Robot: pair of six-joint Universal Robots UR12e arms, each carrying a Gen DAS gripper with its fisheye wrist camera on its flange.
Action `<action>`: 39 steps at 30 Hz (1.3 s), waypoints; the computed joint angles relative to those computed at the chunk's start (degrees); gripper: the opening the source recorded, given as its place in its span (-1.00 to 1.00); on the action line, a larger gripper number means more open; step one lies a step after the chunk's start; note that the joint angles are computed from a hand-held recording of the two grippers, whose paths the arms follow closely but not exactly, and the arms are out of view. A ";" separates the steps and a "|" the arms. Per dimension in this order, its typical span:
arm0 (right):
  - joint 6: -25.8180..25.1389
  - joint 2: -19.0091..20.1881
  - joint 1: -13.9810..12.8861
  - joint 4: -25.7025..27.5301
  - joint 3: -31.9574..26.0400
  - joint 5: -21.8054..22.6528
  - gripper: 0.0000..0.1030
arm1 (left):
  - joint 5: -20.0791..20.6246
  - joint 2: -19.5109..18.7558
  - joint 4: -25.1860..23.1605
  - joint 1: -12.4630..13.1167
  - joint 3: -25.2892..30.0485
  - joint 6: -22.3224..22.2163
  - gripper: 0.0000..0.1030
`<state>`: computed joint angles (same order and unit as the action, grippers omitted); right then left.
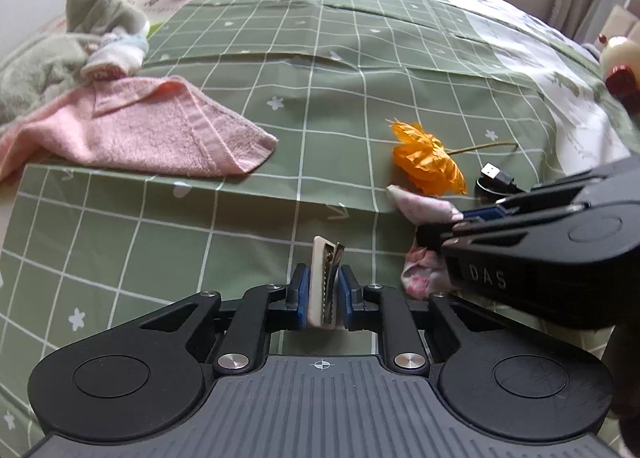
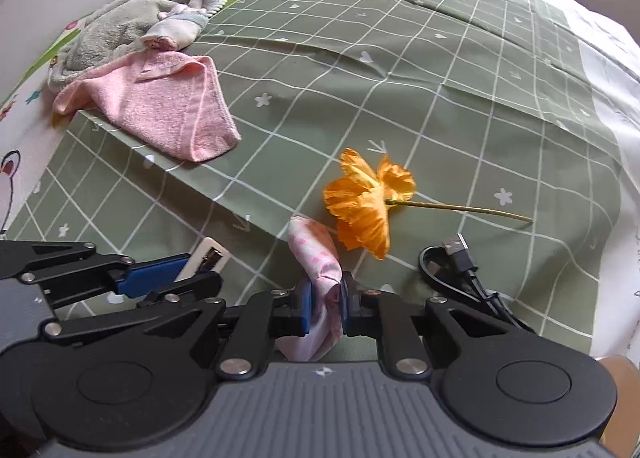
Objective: Organize soft objects
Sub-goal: 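Carry the clip and pink sock over the pink box and open both grippers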
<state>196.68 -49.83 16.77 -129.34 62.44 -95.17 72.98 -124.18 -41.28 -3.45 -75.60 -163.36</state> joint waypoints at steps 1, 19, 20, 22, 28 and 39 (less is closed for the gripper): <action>-0.01 0.05 0.00 0.21 -0.19 0.35 -0.75 | -0.39 0.00 -0.49 0.11 0.13 0.02 -0.63; 2.74 -6.67 -1.69 -5.77 4.27 7.38 -0.81 | -4.98 2.60 -2.04 1.34 -1.97 -1.94 -0.78; 2.80 -7.69 -1.89 -6.85 5.13 7.56 -0.81 | -5.44 3.02 -1.70 1.41 -2.34 -2.07 -0.78; 2.74 -9.99 -2.36 -8.80 6.95 7.70 -0.81 | -6.33 3.86 -1.13 1.44 -2.77 -2.25 -0.78; 3.15 -17.80 -4.24 -13.88 13.64 5.77 -0.81 | -9.16 6.01 2.51 0.23 -1.65 -4.36 -0.78; 4.13 -31.70 -8.93 -17.96 27.74 -4.21 -0.80 | -17.65 9.24 -0.19 -6.34 1.31 1.65 -0.78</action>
<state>200.80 -81.53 7.84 -147.29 90.18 -99.38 55.33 -114.94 -41.47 -9.80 -74.29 -161.71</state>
